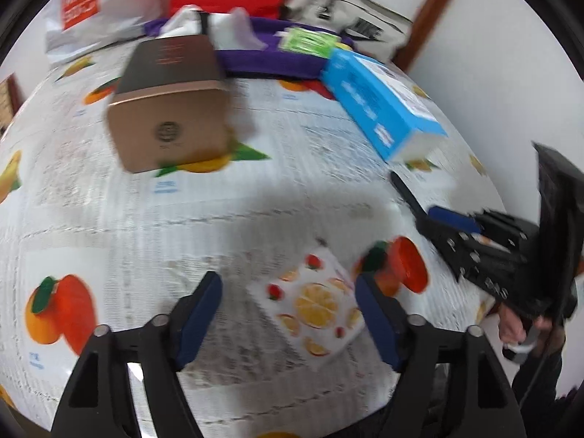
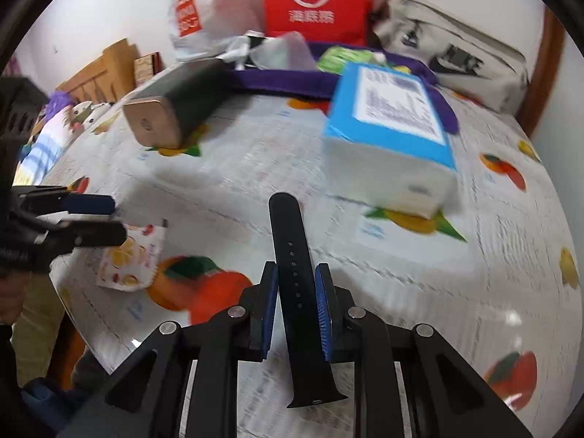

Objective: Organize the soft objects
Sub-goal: 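Grasp the orange-slice print sachet with the left tool while the right tool holds the strap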

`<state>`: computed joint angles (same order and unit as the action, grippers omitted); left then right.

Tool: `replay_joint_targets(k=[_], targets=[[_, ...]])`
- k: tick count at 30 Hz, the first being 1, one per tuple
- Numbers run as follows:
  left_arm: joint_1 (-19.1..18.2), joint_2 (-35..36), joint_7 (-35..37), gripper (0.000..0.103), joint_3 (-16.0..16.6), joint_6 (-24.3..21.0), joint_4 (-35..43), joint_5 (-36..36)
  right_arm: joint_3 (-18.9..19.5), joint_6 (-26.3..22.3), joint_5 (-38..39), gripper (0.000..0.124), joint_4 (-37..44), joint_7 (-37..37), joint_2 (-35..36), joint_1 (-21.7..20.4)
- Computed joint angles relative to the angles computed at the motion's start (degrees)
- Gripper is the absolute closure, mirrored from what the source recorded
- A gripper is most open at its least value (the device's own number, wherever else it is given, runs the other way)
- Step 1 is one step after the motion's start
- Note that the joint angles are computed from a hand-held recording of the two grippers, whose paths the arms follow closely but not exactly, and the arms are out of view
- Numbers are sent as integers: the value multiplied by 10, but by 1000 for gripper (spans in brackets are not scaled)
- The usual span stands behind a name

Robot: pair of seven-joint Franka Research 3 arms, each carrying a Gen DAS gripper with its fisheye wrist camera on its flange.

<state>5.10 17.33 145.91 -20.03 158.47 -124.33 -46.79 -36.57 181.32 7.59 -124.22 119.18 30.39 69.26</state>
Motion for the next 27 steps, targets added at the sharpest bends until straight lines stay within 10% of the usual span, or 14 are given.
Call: replay_joint_targets(k=[12,18,27], targets=[[-44,12,-12,10,-17,193,-60,105,22,71,65,90,-27,-60,5,-4],[20,22,-26,41,-66,209,-53,123,42,97,104,82,-26,-97,11,-13],[70,45,-92,89,-87,188,-19,165,-15,63,197,103,-2,-132,43,49]])
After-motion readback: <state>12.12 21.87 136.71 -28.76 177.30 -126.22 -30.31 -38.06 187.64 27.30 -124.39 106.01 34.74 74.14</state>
